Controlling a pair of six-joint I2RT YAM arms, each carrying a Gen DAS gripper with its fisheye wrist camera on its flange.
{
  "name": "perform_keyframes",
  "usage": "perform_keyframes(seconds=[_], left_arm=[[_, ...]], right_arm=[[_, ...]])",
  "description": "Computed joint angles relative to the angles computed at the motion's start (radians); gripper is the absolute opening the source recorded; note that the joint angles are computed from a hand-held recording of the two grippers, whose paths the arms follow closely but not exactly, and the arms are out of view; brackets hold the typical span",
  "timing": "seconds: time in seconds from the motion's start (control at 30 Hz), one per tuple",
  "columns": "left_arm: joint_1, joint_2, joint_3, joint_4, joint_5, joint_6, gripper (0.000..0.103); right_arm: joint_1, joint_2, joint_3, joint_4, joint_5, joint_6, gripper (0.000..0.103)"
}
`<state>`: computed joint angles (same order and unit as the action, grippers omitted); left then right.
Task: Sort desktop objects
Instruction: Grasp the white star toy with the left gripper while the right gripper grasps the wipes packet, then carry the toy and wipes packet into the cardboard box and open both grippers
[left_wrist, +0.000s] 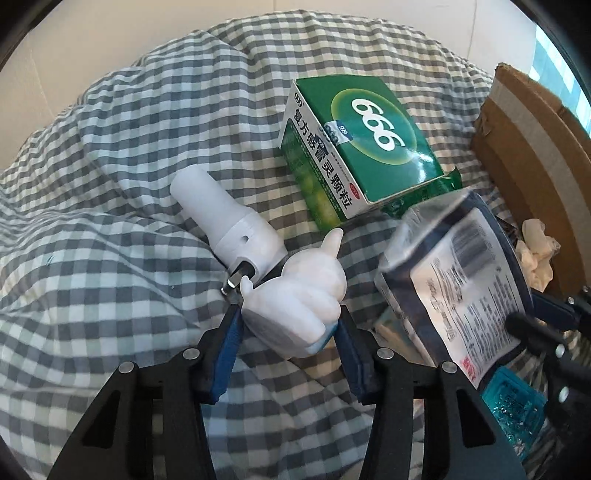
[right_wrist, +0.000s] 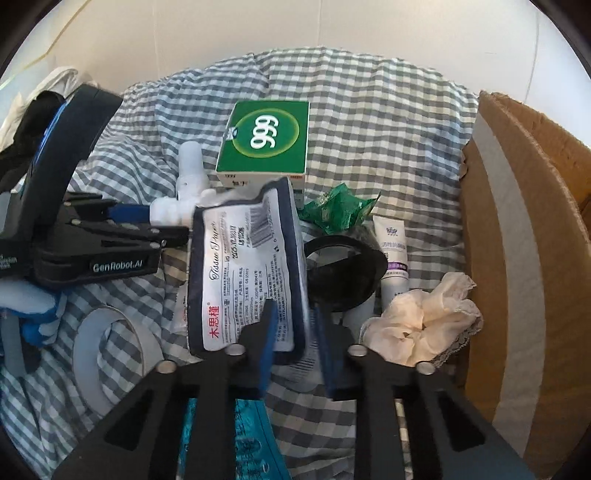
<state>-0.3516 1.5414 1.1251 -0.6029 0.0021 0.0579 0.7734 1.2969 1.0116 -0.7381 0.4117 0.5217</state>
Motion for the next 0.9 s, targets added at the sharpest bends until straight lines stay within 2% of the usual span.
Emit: perform_keyframes(seconds=[0.07, 0.47, 0.9], left_arm=[[-0.004, -0.027, -0.011, -0.003, 0.000, -0.008, 0.051], [0.067, -0.187, -0.008, -0.058, 0.037, -0.073, 0.051], [-0.029, -0.363, 0.050, -0.150, -0.043, -0.199, 0.051]], right_arm=[[0.009, -0.015, 0.001, -0.004, -0.001, -0.001, 0.013], [0.077, -0.084, 0.036, -0.020, 0.071, 0.035, 0.007], [0.162, -0.196, 0.091, -0.056, 0.191, 0.044, 0.005]])
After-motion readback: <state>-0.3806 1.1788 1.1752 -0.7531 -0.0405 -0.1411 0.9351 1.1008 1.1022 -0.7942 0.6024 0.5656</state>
